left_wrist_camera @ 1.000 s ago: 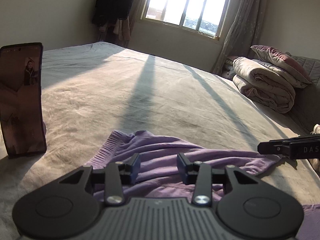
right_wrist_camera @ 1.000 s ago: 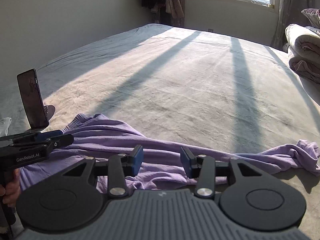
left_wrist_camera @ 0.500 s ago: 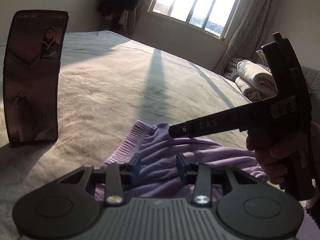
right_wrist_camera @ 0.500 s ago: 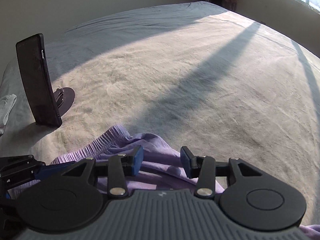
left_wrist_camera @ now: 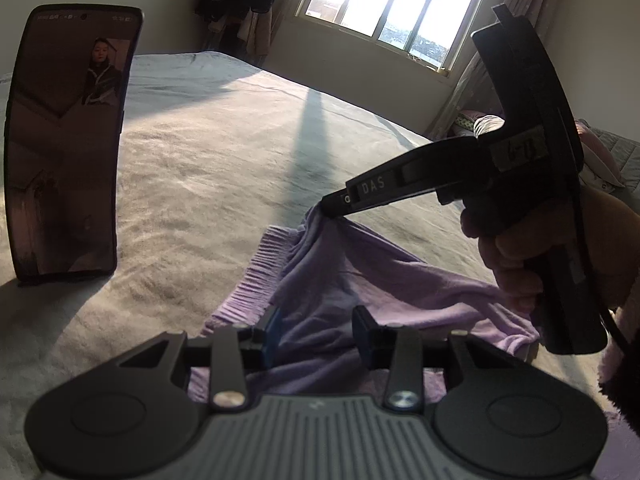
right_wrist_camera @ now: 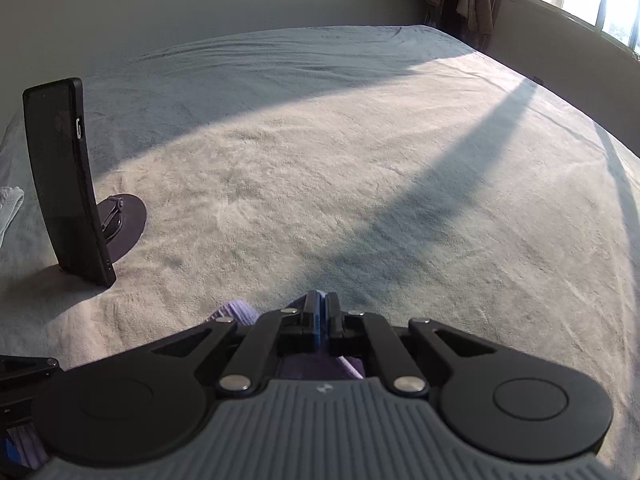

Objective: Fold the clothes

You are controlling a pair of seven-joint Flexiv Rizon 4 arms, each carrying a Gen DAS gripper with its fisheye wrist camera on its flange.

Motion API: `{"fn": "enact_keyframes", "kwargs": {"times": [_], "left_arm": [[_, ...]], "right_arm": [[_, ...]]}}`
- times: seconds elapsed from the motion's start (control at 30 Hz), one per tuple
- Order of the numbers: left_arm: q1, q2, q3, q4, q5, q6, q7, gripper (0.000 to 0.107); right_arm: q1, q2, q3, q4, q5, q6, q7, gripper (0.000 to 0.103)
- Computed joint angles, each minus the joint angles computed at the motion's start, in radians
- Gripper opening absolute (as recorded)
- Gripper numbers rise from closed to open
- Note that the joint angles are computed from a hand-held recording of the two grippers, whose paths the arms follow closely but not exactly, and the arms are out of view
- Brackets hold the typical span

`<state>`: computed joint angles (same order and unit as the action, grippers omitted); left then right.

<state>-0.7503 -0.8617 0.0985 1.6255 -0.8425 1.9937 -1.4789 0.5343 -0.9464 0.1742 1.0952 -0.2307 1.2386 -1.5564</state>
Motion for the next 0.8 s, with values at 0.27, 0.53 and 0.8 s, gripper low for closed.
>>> {"fn": "enact_keyframes", "kwargs": {"times": [0.27,0.53,0.8], "left_arm": [[-0.048,-0.011,0.065,-0.013,-0.046,-0.051,0.009,0.039],[-0.041,-0.002,0.080,-0.002,0.016,-0.069,-0.054,0.039],[-0.004,0.013,0.048,0.018,0.072,-0.052,-0.102,0.039]], "right_arm": [[0.008,-0.031,-0.014,-0.045,-0.007,-0.026,0.006,0.002],[0.003,-0.018,-0.003,-0.039,-0.008,-0.111,-0.029,0.023],[-0.016,-0.032,0.094,-0.128,0.051,-0.222,-0.257,0.049]]}}
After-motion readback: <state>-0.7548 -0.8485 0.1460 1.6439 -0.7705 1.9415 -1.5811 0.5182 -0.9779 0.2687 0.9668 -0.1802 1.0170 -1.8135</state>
